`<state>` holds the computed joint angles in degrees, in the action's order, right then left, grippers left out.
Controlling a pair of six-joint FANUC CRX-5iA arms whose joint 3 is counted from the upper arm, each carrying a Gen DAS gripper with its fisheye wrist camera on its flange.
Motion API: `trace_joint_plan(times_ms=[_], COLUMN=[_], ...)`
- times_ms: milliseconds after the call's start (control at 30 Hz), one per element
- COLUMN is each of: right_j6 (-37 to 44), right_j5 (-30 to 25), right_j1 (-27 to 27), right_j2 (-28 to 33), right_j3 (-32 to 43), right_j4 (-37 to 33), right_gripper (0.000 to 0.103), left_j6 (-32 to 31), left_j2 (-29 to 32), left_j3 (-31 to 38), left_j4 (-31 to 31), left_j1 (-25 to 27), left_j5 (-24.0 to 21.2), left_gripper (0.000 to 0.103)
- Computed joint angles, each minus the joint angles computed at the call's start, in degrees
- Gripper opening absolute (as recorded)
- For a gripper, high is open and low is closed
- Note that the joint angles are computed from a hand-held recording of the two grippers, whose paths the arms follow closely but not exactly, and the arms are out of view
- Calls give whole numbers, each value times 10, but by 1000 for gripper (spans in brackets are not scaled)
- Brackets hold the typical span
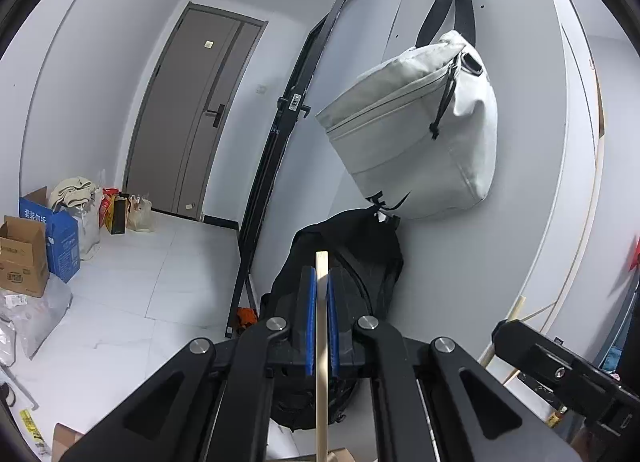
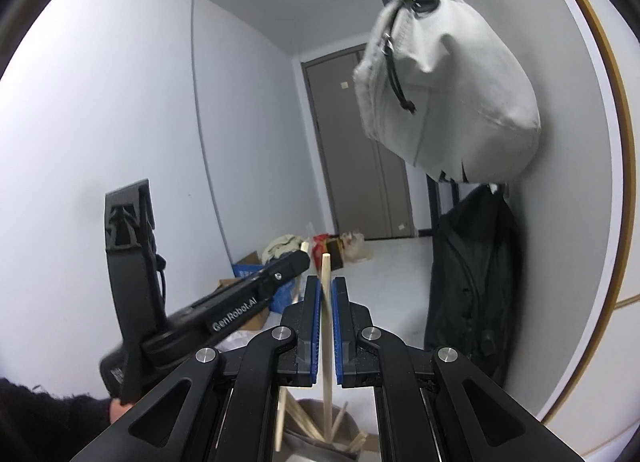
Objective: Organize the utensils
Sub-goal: 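Lift both held chopsticks and lower them into the utensil holder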
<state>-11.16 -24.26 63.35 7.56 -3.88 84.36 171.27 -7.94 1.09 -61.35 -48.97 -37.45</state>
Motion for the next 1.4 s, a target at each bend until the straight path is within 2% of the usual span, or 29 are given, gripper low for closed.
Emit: trace_joint_plan(times_ms=[133,367,433,700,833,967,1133,1400], right_j6=[-40,-87,-105,-133,-136,-141,-165,-166], right_j5=[13,32,35,48,45,50,60,69], right_j1=[-12,-32,-35,-46,-47,-52,-60,-58], right_j2=[1,9,8,12,10,6,0,-3], right_j3=[-10,-16,-21,-27,-35,-42,-53,-57], right_j4=[37,69,80,123,127,124,143,141], right_gripper=[5,5,5,5,5,5,5,5], left_j6=[26,53,75,80,85,83,79,40], left_j2=[7,20,28,49,52,48,46,37], left_j3=[7,11,14,19,15,9,5,-2], left_j4=[-48,-85,-120,-190,-194,-173,-182,-135], left_j1=[-13,-21,-43,-90,-93,-80,-89,-68], left_j5=[-18,-22,-52,-92,-94,-75,-93,-57], left_gripper=[2,2,2,2,2,2,2,2])
